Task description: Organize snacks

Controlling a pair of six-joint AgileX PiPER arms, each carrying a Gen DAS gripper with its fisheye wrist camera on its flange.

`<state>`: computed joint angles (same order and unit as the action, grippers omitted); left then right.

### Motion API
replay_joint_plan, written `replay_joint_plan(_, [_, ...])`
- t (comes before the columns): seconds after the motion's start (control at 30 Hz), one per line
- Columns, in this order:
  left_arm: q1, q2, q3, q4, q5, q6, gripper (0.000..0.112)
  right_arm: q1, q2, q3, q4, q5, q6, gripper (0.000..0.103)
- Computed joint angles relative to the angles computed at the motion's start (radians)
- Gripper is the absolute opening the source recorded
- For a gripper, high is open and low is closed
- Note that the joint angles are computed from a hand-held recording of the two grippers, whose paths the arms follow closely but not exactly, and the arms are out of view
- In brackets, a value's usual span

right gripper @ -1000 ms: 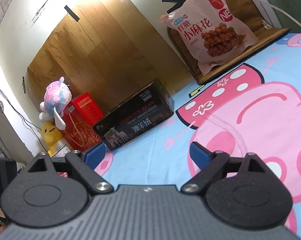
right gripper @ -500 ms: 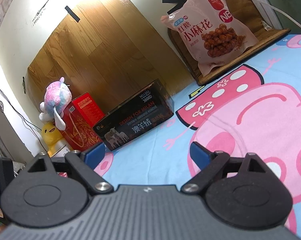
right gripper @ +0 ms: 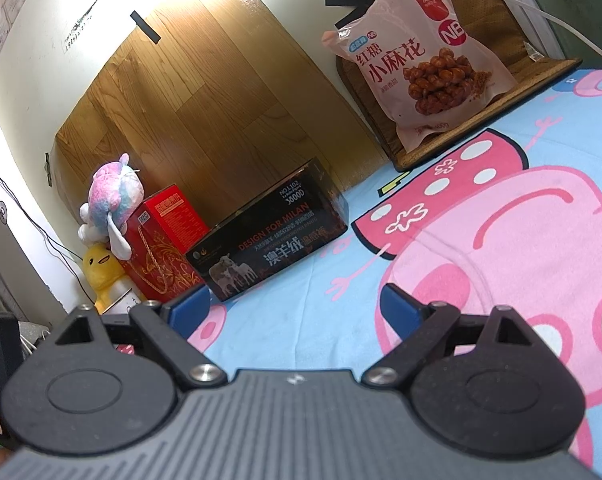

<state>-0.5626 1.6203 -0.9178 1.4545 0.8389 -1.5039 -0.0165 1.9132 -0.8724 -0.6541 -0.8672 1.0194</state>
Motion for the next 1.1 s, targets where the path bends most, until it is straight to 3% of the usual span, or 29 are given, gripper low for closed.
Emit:
replay_joint_plan(0.57, [-0.012,0.001,0.022,0.093,0.058,-0.063,0.103,0.0,-0.001,0.002,0.002,-0.003,-0.002,0.094])
replay_joint_plan(1.1, [-0.014,-0.001,0.026,0.097,0.052,-0.063,0.103,-0.001,-0.001,0.002,0.0,-0.004,-0.001,0.094])
